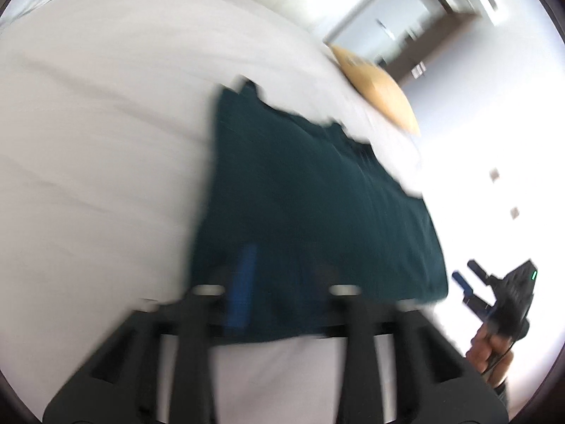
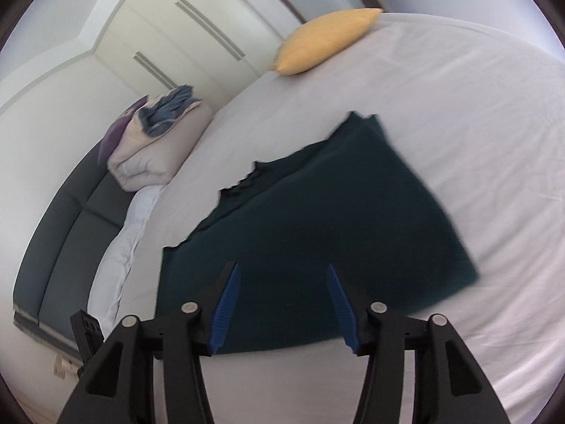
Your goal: Fold small clothes
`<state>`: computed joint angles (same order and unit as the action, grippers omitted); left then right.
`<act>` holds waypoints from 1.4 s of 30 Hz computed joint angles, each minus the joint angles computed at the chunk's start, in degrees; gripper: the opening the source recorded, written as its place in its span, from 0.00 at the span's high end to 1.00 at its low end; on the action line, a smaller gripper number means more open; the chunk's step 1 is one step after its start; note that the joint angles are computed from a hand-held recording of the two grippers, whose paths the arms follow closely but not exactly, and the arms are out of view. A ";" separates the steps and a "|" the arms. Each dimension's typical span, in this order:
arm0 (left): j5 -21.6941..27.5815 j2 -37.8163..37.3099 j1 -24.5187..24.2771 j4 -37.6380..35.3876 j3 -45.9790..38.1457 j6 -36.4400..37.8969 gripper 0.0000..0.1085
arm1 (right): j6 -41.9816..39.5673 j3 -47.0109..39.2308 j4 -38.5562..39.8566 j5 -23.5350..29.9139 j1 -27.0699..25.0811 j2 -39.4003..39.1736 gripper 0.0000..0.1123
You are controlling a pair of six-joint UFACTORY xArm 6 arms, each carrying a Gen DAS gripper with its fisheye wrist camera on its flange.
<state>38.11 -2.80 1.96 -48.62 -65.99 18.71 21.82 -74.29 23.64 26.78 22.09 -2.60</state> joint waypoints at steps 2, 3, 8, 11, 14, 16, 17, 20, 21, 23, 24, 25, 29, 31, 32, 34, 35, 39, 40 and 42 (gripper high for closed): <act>-0.52 -0.73 2.57 -5.96 1.20 1.12 0.21 | -1.37 -3.99 1.12 1.27 1.02 2.89 0.49; 0.95 -0.45 3.99 -8.92 1.02 1.96 0.21 | -2.11 -5.86 1.75 1.80 1.39 4.27 0.49; 10.44 3.97 6.79 -13.54 -2.55 1.81 0.21 | -5.66 -15.99 5.10 5.31 3.00 11.74 0.49; 14.38 6.87 7.18 -16.11 -4.59 1.41 0.21 | -7.19 -20.31 8.14 6.41 3.68 15.38 0.49; 15.03 8.06 7.40 -18.16 -4.99 0.23 0.21 | -8.85 -22.43 11.52 6.93 4.02 17.39 0.49; 15.90 8.35 8.10 -20.47 -4.44 0.19 0.21 | -9.66 -23.24 13.34 7.26 4.04 18.38 0.49; 16.17 8.56 8.26 -20.80 -4.43 0.31 0.21 | -9.91 -23.95 14.09 7.62 4.04 19.11 0.49; 17.20 10.32 8.08 -19.04 -6.46 -1.79 0.21 | -10.55 -27.04 15.82 9.25 4.01 21.82 0.49; 17.96 11.32 8.12 -18.70 -7.63 -2.41 0.21 | -10.51 -28.34 15.98 10.11 4.00 22.87 0.49; 20.48 13.89 8.25 -18.57 -10.63 -3.61 0.22 | -10.61 -31.97 16.77 12.19 3.99 25.63 0.49; 21.49 14.91 8.29 -18.64 -11.89 -4.28 0.25 | -10.63 -33.71 17.17 13.11 3.96 26.93 0.49; 22.45 15.66 8.34 -18.91 -12.84 -4.26 0.29 | -10.75 -36.63 18.01 14.91 3.82 29.04 0.49; 27.06 17.53 8.69 -19.63 -13.62 -4.57 0.72 | -8.18 -45.54 15.81 19.34 3.45 35.19 0.49; 26.78 17.27 9.10 -21.51 -12.16 -3.73 0.79 | -6.31 -50.46 14.54 21.85 3.15 38.56 0.49; 26.64 17.05 9.35 -22.00 -11.61 -3.59 0.86 | -5.77 -52.86 14.07 23.19 3.01 40.14 0.49; 26.23 16.28 9.63 -22.17 -10.82 -3.15 0.89 | -4.45 -57.72 12.31 25.89 2.80 43.32 0.49; 25.81 16.05 9.54 -22.01 -10.82 -2.89 0.90 | -4.00 -59.12 11.69 26.78 2.73 44.29 0.49; 23.54 14.78 8.09 -19.33 -12.51 -2.89 0.91 | -4.34 -60.72 12.71 28.33 2.22 46.52 0.49; 22.74 14.53 7.40 -18.05 -13.46 -3.12 0.91 | -5.10 -59.40 13.59 27.55 2.17 45.77 0.49; 21.49 14.42 5.83 -16.12 -15.80 -3.68 0.91 | -6.16 -58.30 15.91 27.69 1.72 44.88 0.47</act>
<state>59.60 11.62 7.79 -64.74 -81.79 15.03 15.66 -132.59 39.55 54.47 23.80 42.28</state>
